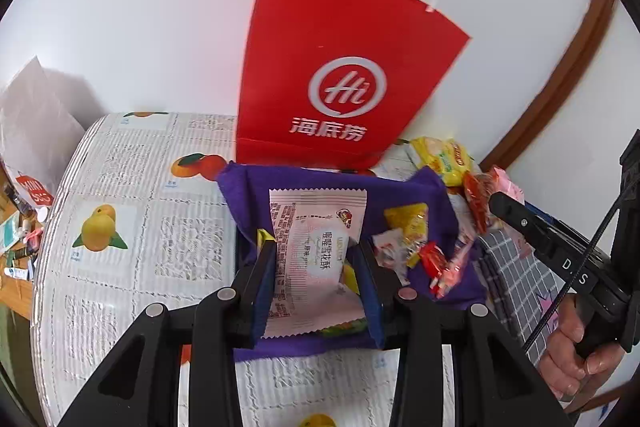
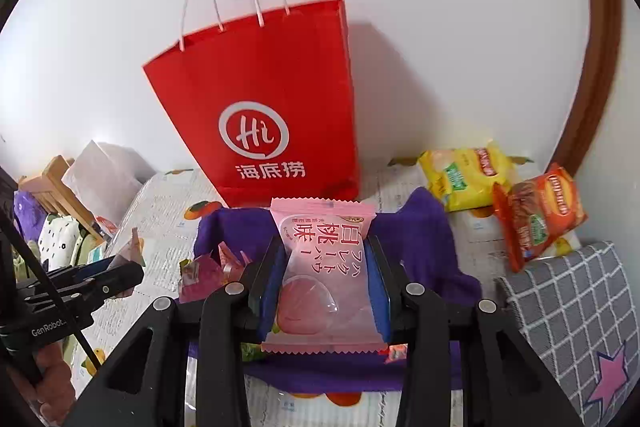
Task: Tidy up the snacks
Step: 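Carry both pink sachets over the towel with the right and left tools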
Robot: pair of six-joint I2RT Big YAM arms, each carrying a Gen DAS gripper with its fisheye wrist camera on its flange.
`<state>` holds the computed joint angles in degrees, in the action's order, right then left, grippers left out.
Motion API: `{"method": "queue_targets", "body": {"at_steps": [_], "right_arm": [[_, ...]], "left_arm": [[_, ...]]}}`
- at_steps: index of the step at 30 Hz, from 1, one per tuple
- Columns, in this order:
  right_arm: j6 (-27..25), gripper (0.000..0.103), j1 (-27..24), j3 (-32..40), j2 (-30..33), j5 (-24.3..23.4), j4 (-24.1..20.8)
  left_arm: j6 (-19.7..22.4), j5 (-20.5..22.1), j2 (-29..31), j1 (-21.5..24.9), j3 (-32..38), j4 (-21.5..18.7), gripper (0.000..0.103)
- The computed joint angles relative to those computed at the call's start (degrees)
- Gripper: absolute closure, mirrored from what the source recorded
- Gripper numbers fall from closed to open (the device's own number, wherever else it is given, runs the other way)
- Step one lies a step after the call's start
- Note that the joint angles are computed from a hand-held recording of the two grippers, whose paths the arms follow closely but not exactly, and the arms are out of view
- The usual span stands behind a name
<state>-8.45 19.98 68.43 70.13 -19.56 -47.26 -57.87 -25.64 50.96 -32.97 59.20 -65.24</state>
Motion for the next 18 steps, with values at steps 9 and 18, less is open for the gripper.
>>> {"method": "queue_targets", "body": {"at_steps": [9,18], "right_arm": [[0.47,0.064,1.93,3.98,9.51,-3.66,-4.26],[-2.64,0.064,2.19,6.22,14.07,-2.27,-7.26]], "left_arm": [[3.83,4.88,3.29,4.59,0.42,5.62,0.067],[6.4,10.54,7.7,8.15,0.38,11.79,0.067]]}}
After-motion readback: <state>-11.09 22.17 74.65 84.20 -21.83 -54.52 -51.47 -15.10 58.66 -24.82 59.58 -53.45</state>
